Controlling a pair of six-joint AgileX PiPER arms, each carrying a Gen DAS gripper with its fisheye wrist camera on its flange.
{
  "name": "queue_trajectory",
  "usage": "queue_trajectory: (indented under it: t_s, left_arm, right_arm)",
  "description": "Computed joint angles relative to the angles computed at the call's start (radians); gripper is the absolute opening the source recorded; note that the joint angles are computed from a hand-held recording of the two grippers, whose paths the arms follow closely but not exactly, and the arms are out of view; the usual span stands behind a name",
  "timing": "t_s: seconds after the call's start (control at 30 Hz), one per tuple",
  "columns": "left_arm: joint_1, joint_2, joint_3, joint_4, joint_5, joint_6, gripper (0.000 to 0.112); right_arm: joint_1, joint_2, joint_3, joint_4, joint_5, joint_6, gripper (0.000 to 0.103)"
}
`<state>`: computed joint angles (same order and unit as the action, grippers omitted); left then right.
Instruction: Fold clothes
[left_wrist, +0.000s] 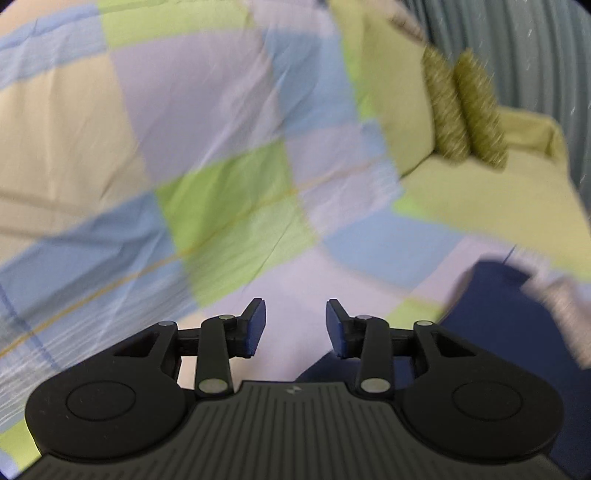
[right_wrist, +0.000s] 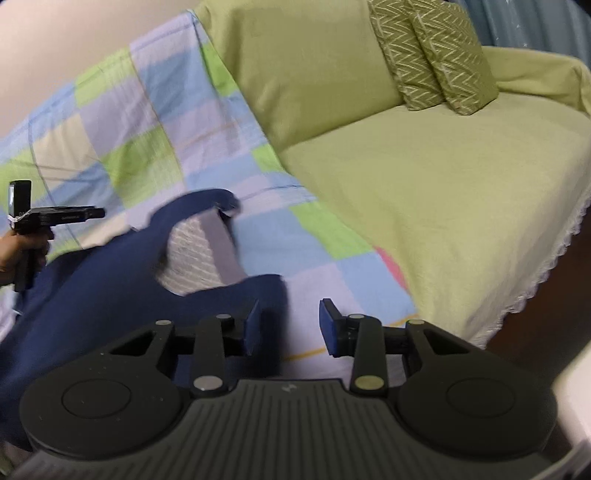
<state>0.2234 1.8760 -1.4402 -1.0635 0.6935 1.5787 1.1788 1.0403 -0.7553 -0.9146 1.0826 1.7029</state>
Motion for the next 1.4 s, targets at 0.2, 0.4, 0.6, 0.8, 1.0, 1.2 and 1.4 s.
queue_trajectory:
  t_s: [0.2,0.4,0.6,0.8,1.0,1.2,1.4]
  left_arm:
    - [-0.216,0.090,-0.132,0.150,0.141,-0.135,0.052]
    - [-0.377,0.275,-0.344,0.349,0.173,-0.321,0.052]
    - [-0.422,0.378,-0.493,0.434,0.250,-0.370,0.052]
    - [-0.413,0.452,-0.658,0.387,0.426,-0.422,0.005]
    - [-0.363,0.431,-0.571,0.214,0.229,-0.470,0.025]
    - [-0.347,0.404,-0.509,0.265,0.134,-0.515,0.057]
    - [-0.250,0.189,-0.255,0.139,0.101,-0.343,0.057]
  right_arm:
    - [-0.059,-0.041,0.057,-0.009,-0.098,0.023,0.033]
    - [-0.162,-0.080,0.120,0.010,-0.254,-0.040,0.035]
    - [-0.264,-0.086,0.167,0.039,-0.393,-0.088,0.038]
    - [-0.336,-0.083,0.184,0.077,-0.507,-0.181,0.006]
    - [-0.202,-0.088,0.159,-0.169,-0.343,0.015,0.001]
    - [-0.295,-0.035,0.151,-0.001,-0.379,-0.087,0.007]
    - [-0.080,-0.100,0.139,-0.073,-0.082,0.094,0.013]
